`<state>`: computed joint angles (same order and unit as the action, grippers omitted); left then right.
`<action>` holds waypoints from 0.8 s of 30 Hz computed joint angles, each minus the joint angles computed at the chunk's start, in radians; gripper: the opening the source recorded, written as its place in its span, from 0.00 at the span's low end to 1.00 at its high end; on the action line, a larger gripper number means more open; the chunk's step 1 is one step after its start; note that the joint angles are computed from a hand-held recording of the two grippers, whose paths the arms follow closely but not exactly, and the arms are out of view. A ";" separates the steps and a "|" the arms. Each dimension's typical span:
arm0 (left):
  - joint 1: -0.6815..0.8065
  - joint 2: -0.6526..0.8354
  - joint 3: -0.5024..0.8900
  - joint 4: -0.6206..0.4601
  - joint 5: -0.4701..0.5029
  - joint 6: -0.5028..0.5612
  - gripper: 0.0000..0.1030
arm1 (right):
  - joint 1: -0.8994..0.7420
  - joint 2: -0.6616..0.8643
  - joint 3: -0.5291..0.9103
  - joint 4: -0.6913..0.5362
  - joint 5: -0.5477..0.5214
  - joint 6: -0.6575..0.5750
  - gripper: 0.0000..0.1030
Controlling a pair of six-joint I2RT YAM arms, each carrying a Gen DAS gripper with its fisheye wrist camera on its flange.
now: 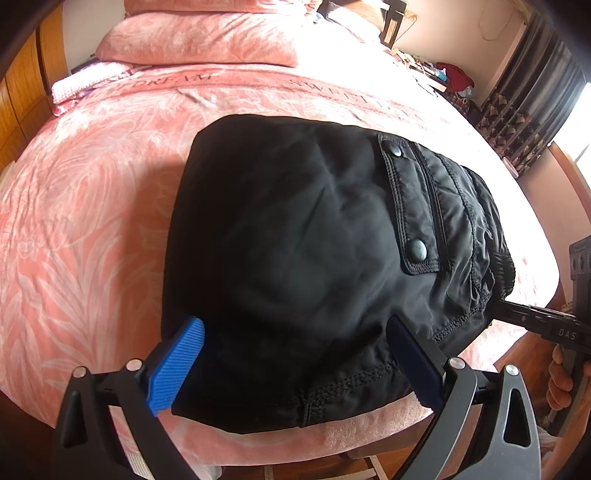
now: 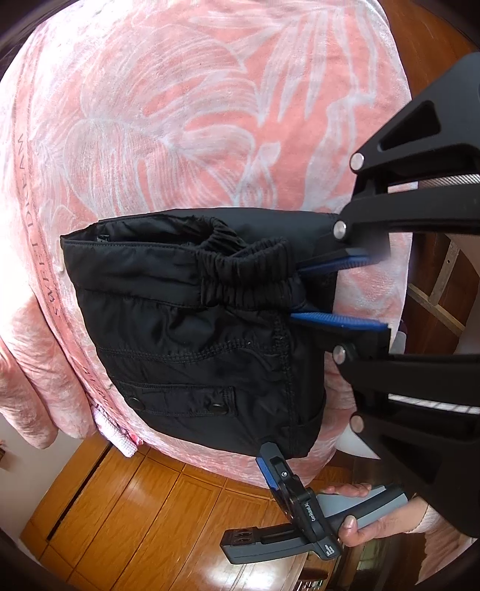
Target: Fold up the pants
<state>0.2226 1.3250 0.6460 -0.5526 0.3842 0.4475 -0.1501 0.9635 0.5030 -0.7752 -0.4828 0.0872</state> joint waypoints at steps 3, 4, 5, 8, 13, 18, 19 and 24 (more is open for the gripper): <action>-0.009 -0.032 -0.009 0.001 -0.007 0.011 0.96 | -0.010 -0.022 0.017 -0.024 -0.003 0.011 0.26; -0.011 -0.043 -0.010 -0.003 -0.006 0.012 0.96 | 0.000 -0.022 0.026 -0.025 0.004 0.023 0.26; -0.010 -0.047 -0.009 -0.004 -0.004 0.014 0.96 | 0.008 -0.024 0.033 -0.029 0.015 0.029 0.26; -0.003 -0.044 0.003 -0.014 0.005 0.019 0.96 | 0.045 -0.048 0.037 -0.030 0.061 0.061 0.30; 0.038 0.013 0.033 -0.043 0.043 0.051 0.96 | 0.021 -0.056 0.030 -0.012 0.081 0.071 0.47; 0.157 0.222 0.188 -0.219 0.182 0.234 0.96 | -0.019 0.004 0.030 0.028 0.040 0.040 0.47; 0.170 0.254 0.216 -0.243 0.183 0.253 0.96 | -0.017 0.018 0.027 0.041 0.038 0.042 0.47; 0.267 0.471 0.399 -0.404 0.280 0.331 0.96 | -0.001 0.064 -0.009 0.104 0.020 0.066 0.44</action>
